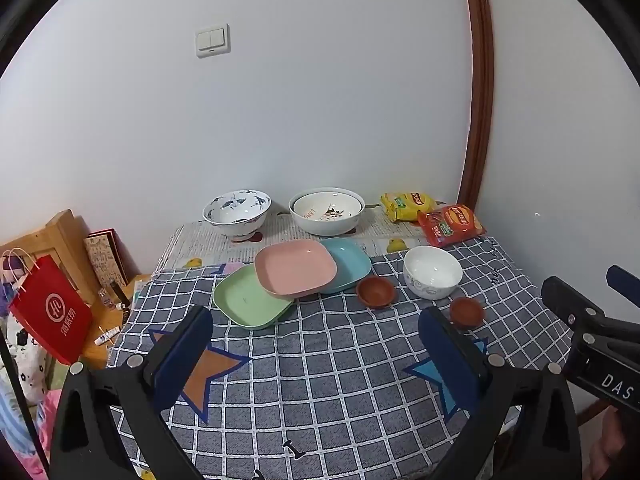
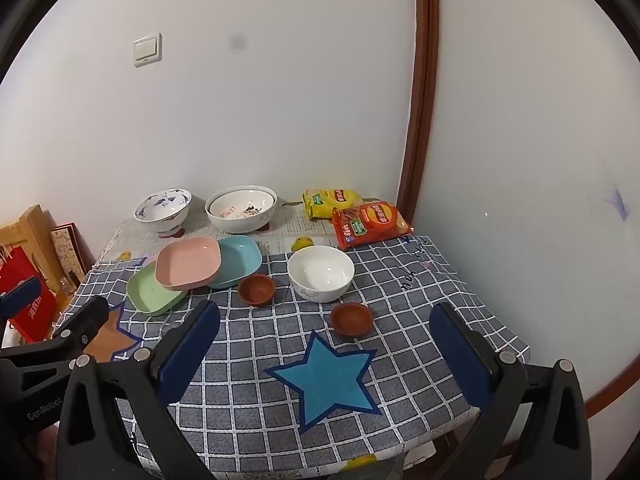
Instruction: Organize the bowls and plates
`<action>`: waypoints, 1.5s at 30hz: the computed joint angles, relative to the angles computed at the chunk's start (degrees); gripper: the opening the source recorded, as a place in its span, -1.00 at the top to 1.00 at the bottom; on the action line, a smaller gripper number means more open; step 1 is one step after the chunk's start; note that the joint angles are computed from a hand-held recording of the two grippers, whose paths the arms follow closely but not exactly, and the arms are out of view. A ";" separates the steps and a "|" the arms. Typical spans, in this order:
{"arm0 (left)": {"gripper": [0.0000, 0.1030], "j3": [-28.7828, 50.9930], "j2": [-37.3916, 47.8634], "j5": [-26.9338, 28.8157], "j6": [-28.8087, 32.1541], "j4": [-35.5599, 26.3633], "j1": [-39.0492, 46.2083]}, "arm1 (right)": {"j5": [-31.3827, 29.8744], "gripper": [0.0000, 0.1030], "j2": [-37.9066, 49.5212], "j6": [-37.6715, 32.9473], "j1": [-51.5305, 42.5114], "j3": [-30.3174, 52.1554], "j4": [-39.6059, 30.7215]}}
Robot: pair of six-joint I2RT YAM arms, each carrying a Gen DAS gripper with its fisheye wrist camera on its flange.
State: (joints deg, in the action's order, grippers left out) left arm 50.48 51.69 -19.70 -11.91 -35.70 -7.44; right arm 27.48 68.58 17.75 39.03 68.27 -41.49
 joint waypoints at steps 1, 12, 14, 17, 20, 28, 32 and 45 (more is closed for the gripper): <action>-1.00 0.19 0.10 0.14 -0.02 -0.14 0.23 | 0.04 -0.99 0.00 -0.06 0.03 0.05 -0.12; -1.00 0.71 0.47 0.14 -0.51 -1.06 0.54 | 1.19 -0.99 -0.12 0.63 1.52 -0.41 -0.22; -1.00 0.84 0.57 0.14 -0.48 -1.12 0.59 | 1.03 -0.99 -0.21 0.63 1.45 -0.54 -0.23; -1.00 0.50 0.26 0.22 -0.45 -1.03 0.60 | 1.22 -0.99 -0.07 0.95 1.74 -0.34 -0.50; -1.00 0.37 0.27 -0.13 -0.65 -0.92 0.23 | 1.25 -0.99 -0.14 0.97 1.84 -0.35 -0.50; -1.00 0.03 -0.13 -0.04 -0.48 -0.90 0.43 | 1.22 -0.99 -0.56 1.22 2.12 -1.06 -0.18; -1.00 -0.38 -0.46 -0.14 -0.37 -0.92 0.53 | 1.15 -0.99 -1.00 1.32 2.15 -1.71 0.15; -1.00 -0.74 -0.50 -0.75 -1.34 -1.25 -0.16 | 0.86 -0.99 -1.75 1.80 2.06 -2.30 -0.30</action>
State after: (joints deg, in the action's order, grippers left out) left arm 49.74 51.19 -20.45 -13.25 -36.95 -7.60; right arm 28.34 66.83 19.55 41.09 65.97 -41.79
